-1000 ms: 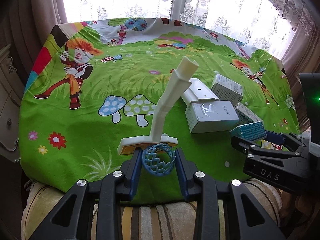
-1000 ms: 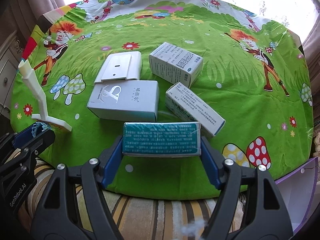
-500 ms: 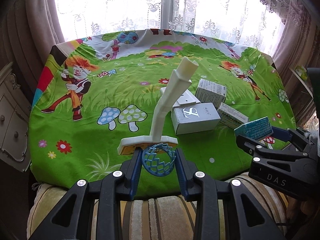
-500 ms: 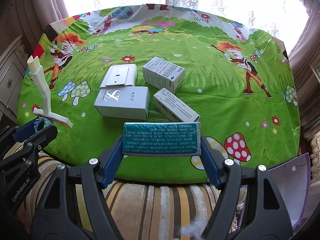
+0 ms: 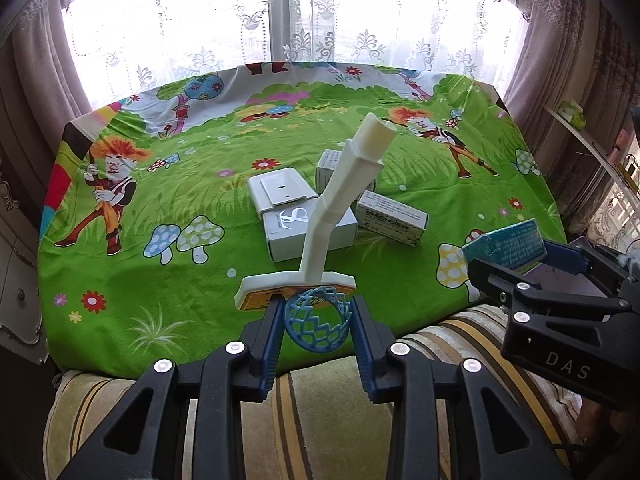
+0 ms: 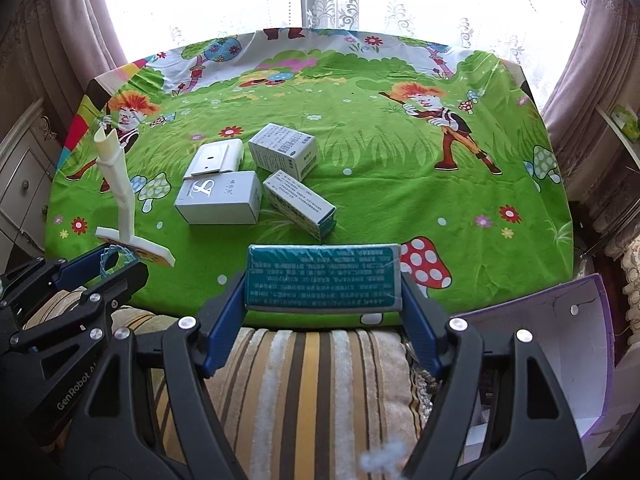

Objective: Organize rigid objects
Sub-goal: 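Carry the scoop and teal box into the purple box and open both tools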

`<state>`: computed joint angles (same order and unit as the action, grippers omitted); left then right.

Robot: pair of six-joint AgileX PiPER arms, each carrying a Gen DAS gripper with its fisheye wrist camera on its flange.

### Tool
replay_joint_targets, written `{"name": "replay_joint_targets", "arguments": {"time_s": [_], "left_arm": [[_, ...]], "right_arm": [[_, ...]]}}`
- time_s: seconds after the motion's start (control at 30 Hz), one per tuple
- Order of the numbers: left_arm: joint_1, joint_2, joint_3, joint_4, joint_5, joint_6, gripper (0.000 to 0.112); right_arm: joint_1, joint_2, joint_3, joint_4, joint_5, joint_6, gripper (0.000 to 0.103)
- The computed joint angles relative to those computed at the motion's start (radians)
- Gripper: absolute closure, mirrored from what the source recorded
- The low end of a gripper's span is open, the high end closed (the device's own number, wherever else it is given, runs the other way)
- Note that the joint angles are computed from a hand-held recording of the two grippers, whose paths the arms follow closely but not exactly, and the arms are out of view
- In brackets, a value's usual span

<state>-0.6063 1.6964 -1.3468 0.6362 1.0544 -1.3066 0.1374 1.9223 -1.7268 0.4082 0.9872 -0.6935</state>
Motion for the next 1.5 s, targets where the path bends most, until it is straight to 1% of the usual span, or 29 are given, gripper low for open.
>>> {"name": "replay_joint_targets", "arguments": {"time_s": [0.27, 0.5, 0.7, 0.8, 0.87, 1.03, 1.2, 1.23, 1.3, 1.33, 1.37, 1.43, 1.5], "left_arm": [[-0.049, 0.105, -0.154, -0.032, 0.027, 0.083, 0.078], [-0.082, 0.199, -0.312, -0.088, 0.048, 0.189, 0.078], [-0.104, 0.296, -0.477, -0.197, 0.017, 0.303, 0.078], [-0.117, 0.353, -0.570, -0.244, 0.017, 0.357, 0.078], [-0.126, 0.389, -0.630, -0.267, 0.031, 0.381, 0.078], [-0.142, 0.453, -0.738, -0.318, 0.037, 0.445, 0.078], [-0.151, 0.504, -0.832, -0.346, 0.045, 0.501, 0.077], [-0.153, 0.514, -0.850, -0.351, 0.051, 0.515, 0.076], [-0.158, 0.529, -0.879, -0.350, 0.068, 0.530, 0.063], [-0.160, 0.524, -0.870, -0.346, 0.061, 0.528, 0.054], [-0.161, 0.511, -0.849, -0.340, 0.046, 0.519, 0.049], [-0.160, 0.489, -0.817, -0.325, 0.029, 0.499, 0.045], [-0.163, 0.480, -0.808, -0.297, 0.036, 0.478, 0.041]], "right_arm": [[-0.123, 0.013, -0.029, 0.029, 0.037, -0.033, 0.028], [-0.242, 0.051, -0.080, 0.031, 0.061, -0.043, 0.028], [-0.343, 0.106, -0.169, 0.004, 0.078, -0.024, 0.028], [-0.390, 0.141, -0.232, -0.008, 0.096, -0.005, 0.028], [-0.416, 0.161, -0.265, -0.017, 0.101, 0.003, 0.028], [-0.457, 0.199, -0.325, -0.040, 0.104, 0.029, 0.028], [-0.475, 0.216, -0.351, -0.055, 0.087, 0.055, 0.028], [-0.476, 0.219, -0.357, -0.062, 0.086, 0.065, 0.027], [-0.477, 0.226, -0.370, -0.068, 0.090, 0.075, 0.027], [-0.475, 0.226, -0.370, -0.071, 0.090, 0.078, 0.026], [-0.473, 0.222, -0.363, -0.072, 0.085, 0.077, 0.022], [-0.467, 0.207, -0.338, -0.066, 0.071, 0.071, 0.018], [-0.462, 0.192, -0.316, -0.047, 0.065, 0.058, 0.014]]}}
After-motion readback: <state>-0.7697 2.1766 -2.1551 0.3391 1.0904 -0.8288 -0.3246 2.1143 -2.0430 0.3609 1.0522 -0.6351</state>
